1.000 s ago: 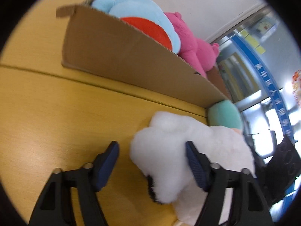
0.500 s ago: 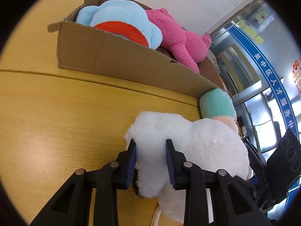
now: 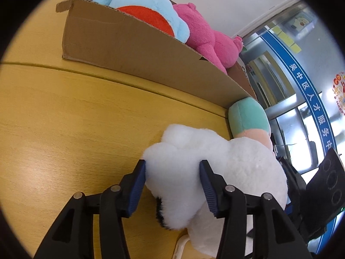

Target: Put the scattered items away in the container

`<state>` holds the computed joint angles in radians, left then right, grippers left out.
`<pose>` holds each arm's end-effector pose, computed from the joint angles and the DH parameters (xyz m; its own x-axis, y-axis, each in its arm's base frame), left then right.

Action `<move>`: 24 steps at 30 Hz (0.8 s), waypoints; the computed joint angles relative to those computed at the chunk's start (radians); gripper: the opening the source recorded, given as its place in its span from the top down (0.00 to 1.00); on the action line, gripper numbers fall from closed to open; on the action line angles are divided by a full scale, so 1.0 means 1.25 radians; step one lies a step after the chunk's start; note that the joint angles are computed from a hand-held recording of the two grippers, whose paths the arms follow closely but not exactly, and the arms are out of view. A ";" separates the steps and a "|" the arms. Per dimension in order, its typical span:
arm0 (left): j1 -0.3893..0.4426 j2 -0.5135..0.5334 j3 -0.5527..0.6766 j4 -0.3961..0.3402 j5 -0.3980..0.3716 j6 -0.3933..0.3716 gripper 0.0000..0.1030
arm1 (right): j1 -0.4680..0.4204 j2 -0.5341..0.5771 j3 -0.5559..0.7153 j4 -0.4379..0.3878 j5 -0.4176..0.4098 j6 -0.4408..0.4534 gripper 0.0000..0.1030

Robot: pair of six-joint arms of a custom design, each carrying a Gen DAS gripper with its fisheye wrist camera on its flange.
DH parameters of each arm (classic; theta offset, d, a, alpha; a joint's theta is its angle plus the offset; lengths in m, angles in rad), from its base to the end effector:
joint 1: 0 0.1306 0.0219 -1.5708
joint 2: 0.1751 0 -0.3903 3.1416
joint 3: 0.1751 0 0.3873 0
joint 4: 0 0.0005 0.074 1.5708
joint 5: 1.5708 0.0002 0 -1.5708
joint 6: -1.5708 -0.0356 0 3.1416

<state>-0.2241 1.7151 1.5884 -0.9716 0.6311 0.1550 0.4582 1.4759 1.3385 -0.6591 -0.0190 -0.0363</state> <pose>0.5561 -0.1488 0.3606 -0.9259 0.0832 -0.3685 0.3019 0.7493 -0.5894 0.4603 0.2272 0.3881 -0.6572 -0.2837 -0.6983 -0.4306 0.9017 0.0389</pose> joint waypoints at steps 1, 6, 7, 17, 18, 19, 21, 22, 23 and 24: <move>-0.001 -0.002 0.001 -0.003 -0.004 -0.002 0.66 | 0.004 -0.004 -0.007 0.012 0.003 0.007 0.07; -0.022 -0.035 -0.012 0.011 -0.066 -0.012 0.77 | 0.013 -0.026 -0.029 0.042 0.019 -0.016 0.19; -0.024 -0.038 -0.013 0.014 -0.067 -0.008 0.78 | 0.016 -0.032 -0.032 0.045 0.029 -0.021 0.21; -0.022 -0.077 0.042 0.051 -0.031 0.007 0.83 | 0.043 -0.085 0.006 0.088 0.121 -0.024 0.25; -0.023 -0.076 0.060 0.052 -0.030 0.004 0.83 | 0.045 -0.088 0.016 0.092 0.134 -0.017 0.25; -0.025 -0.073 0.082 0.052 -0.029 0.001 0.83 | 0.047 -0.090 0.026 0.095 0.147 -0.010 0.25; -0.028 -0.061 0.131 0.047 -0.031 -0.004 0.83 | 0.048 -0.089 0.051 0.099 0.170 0.008 0.25; -0.030 -0.052 0.158 0.043 -0.033 -0.010 0.83 | 0.047 -0.088 0.064 0.104 0.178 0.015 0.25; -0.032 -0.043 0.184 0.040 -0.033 -0.014 0.83 | 0.045 -0.085 0.075 0.108 0.182 0.017 0.25; -0.032 -0.033 0.212 0.038 -0.030 -0.017 0.83 | 0.041 -0.082 0.089 0.110 0.185 0.017 0.25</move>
